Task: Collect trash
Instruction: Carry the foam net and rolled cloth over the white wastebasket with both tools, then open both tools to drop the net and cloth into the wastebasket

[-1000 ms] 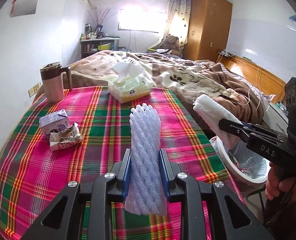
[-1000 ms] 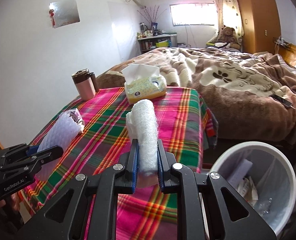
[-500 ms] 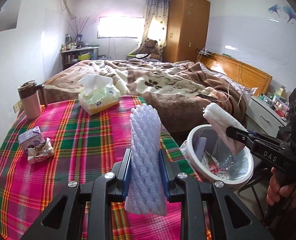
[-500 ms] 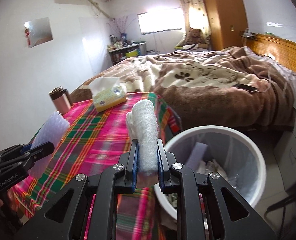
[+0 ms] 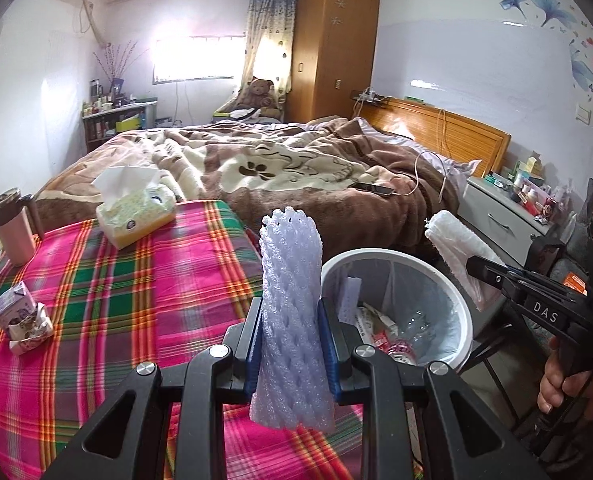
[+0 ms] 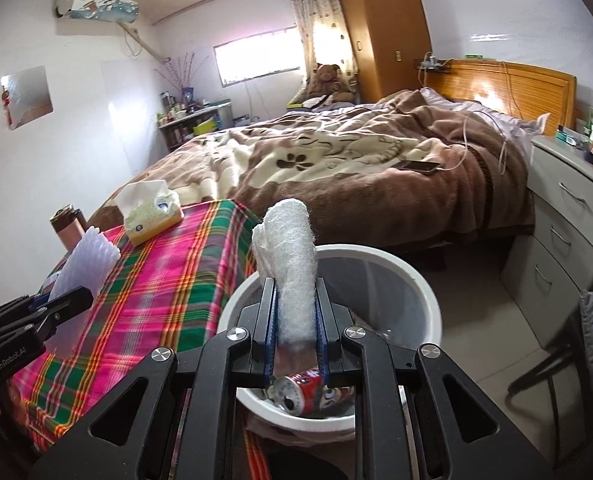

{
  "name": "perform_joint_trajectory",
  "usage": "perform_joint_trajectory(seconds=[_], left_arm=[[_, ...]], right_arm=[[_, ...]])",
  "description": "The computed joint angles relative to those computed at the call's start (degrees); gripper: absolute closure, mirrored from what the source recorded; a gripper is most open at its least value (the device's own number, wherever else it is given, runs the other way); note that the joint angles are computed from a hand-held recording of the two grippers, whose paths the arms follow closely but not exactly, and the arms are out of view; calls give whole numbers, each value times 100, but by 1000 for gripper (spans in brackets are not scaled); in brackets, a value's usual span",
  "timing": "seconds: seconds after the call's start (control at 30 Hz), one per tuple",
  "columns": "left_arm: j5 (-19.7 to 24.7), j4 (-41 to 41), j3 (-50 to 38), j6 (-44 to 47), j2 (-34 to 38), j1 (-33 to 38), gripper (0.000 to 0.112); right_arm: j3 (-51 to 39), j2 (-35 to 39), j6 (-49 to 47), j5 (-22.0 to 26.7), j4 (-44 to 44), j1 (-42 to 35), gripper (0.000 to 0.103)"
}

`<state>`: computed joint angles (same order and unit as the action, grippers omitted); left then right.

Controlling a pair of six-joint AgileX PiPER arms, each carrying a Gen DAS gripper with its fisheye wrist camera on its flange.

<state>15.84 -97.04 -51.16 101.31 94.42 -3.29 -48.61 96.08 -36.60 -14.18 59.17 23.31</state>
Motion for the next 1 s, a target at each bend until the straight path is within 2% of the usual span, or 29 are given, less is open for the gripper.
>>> perform_joint_trajectory(seconds=[0.1,0.2,0.5,1.0], left_arm=[[-47,54,-113,-93,96,-166,86],[-62,412,-307,-494,248,-332,86],[-235,1261,-844,-1448,760,-837,86],[-317,3039,-1668,-3301,1362,-1217,86]], right_arm=[[89,-63,-46,-22,99,-80,86],[95,-94,-593,-55,699,-96,86],[211,-87,-714,-118,905,-292,86],[51,140,-1132,150,1238,-597,85]])
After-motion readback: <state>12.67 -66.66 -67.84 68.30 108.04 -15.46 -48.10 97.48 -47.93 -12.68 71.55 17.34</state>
